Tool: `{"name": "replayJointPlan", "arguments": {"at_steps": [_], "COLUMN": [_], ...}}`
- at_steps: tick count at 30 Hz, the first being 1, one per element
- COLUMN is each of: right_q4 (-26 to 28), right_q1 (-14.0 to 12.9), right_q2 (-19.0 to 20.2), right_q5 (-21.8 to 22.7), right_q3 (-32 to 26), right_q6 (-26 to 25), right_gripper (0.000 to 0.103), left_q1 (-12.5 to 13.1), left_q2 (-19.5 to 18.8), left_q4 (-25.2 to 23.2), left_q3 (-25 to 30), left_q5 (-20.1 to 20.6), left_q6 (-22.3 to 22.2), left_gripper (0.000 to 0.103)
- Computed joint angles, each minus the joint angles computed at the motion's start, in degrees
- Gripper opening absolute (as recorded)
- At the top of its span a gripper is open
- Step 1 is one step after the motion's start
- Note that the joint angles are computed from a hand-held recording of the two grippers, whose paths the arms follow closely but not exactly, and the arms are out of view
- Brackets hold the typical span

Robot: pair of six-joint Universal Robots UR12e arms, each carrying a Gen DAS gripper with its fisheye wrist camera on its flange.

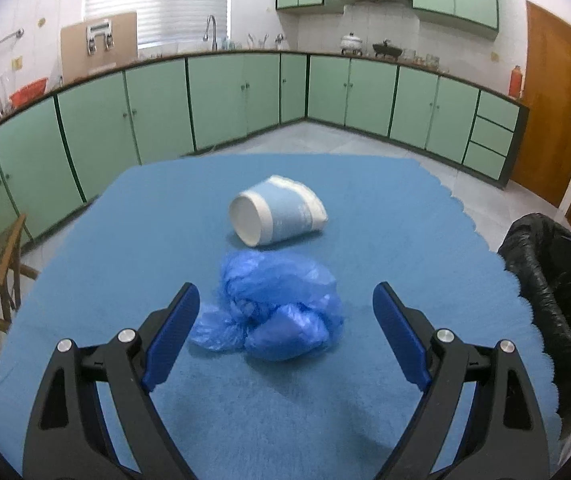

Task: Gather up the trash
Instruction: 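Move both tools back over the table toward the blue bag and cup, then grasp the blue plastic bag with the left gripper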

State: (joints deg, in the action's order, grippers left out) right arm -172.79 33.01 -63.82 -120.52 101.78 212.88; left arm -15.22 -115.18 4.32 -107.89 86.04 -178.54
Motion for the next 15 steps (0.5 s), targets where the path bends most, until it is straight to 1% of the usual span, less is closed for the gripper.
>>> {"name": "replayJointPlan", "arguments": {"at_steps": [5,9,11,12,14,15], "right_q4": [0.4,0.79,0.88,1.05,1.24,1.29], "right_q1": [-0.25,-0.5,-0.63,-0.71,-0.74,-0.77], "right_q2": [0.58,0.93,1.1,1.19,1.35,1.45], "right_q5": [1.02,1.45,1.64,1.8,1.84,1.88], "right_q3": [-0.53,-0.85,-0.99,-1.11,-1.36,-1.49], "right_q6": [-0.64,-0.65,-0.53,-0.5,-0.54,-0.57], "right_gripper": [0.097,0.097,0.097,0.097,0.097,0.097], "left_q1": [-0.11,-0.2,-0.04,0.1,0.37,0.62], "left_q2": [-1.4,-1.92,-2.09,-2.13,-2.13,-2.15], "left_q4": [-3.25,-8.19,-9.75,-10.93,-11.93,-12.0], "left_q3": [1.71,3.5,4.02,4.32,4.49,4.44], "left_q5": [0.5,1.03,0.75,0.34,-0.42,-0.98], "left_q6": [-0.41,-0.94,-1.06,-1.12,-1.47,-1.73], "left_gripper": [0.086,0.085,0.077,0.07,0.061,0.058]}}
